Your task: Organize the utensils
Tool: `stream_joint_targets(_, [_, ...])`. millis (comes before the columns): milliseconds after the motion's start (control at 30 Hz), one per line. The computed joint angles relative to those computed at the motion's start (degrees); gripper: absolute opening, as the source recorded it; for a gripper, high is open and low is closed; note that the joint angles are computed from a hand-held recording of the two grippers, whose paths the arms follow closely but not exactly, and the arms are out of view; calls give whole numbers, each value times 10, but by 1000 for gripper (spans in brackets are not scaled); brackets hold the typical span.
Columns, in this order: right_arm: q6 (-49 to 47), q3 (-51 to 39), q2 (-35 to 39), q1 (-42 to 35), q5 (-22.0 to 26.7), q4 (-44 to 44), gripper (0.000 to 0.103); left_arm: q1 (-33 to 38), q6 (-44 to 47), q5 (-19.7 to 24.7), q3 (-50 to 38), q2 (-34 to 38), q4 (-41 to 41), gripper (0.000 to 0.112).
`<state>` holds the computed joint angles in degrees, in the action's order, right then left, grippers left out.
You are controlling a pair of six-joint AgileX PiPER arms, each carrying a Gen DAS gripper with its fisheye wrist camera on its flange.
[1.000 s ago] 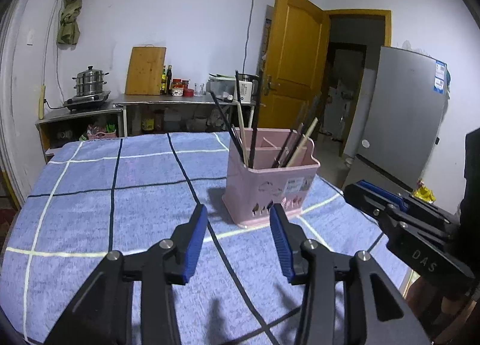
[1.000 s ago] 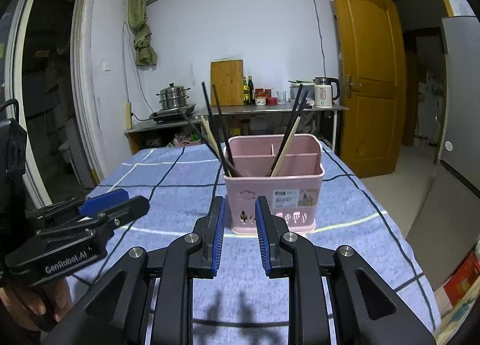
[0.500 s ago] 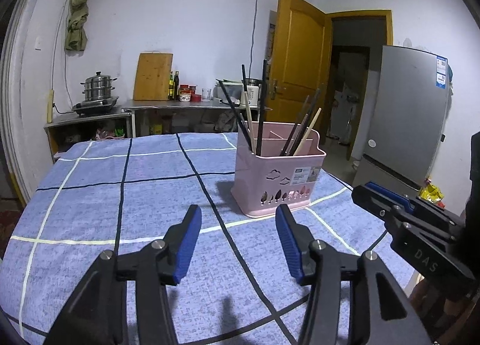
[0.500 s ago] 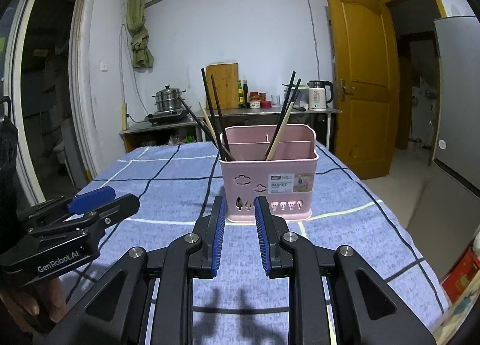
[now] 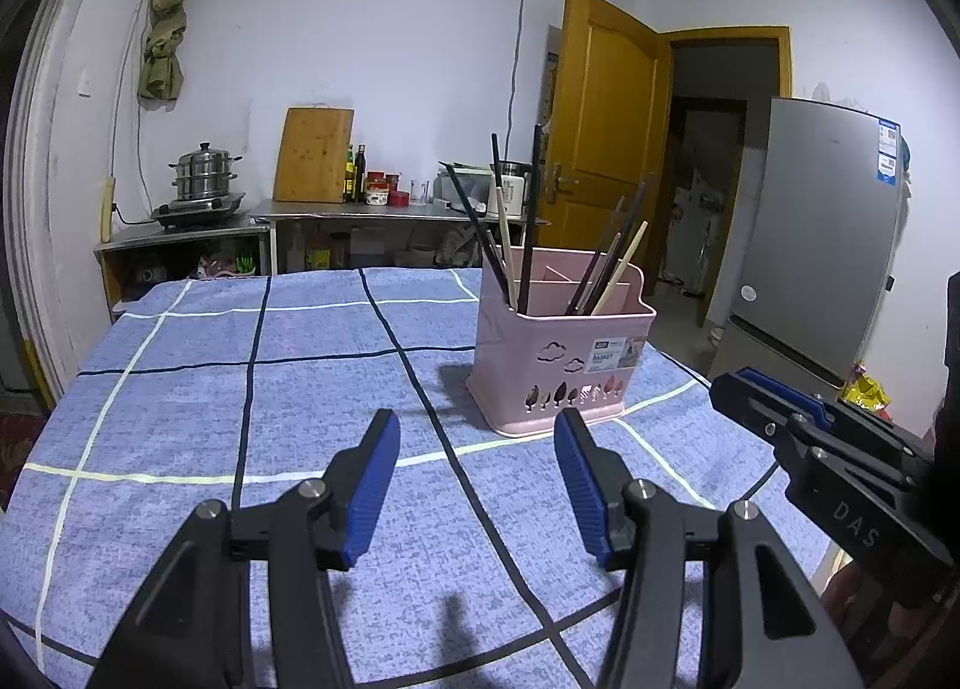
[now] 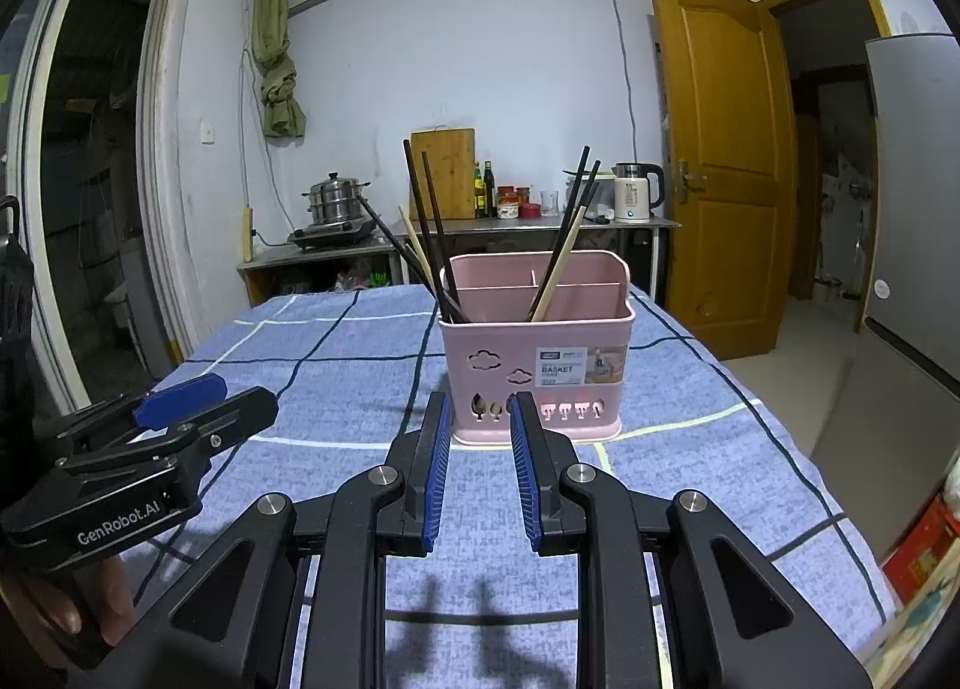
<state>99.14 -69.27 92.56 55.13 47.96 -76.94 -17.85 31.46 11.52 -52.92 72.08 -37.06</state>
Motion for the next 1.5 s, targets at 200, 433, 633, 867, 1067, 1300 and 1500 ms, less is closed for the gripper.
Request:
stream_joint_targets(200, [0,0,0,4,3,0,21,-2,-22,-4,3,-1,21,57])
stream_joint_targets(433, [-5,-6,3,10,8,5,21,-4,-25,-5,4,-3,25,57])
stream_joint_targets(633, [-11,-9,3,11,8,10,21,3,-3,5,2,-4,4,57])
stream_joint_targets(867, [-14,-11,4,11,8,12,21,0,-21,7,0,-3,26,57])
stream_joint_targets(1067, [-20,-15,5,11,9,17,21,-3,-19,9,-1,-2,26,57])
stream_joint_targets(1300, [-24,-16,5,10,8,20,21,-6,-69,8,-1,-1,73,57])
stream_joint_targets(1500, [-24,-13,4,7,5,21,21,-10,-116,3,3,-3,120,57])
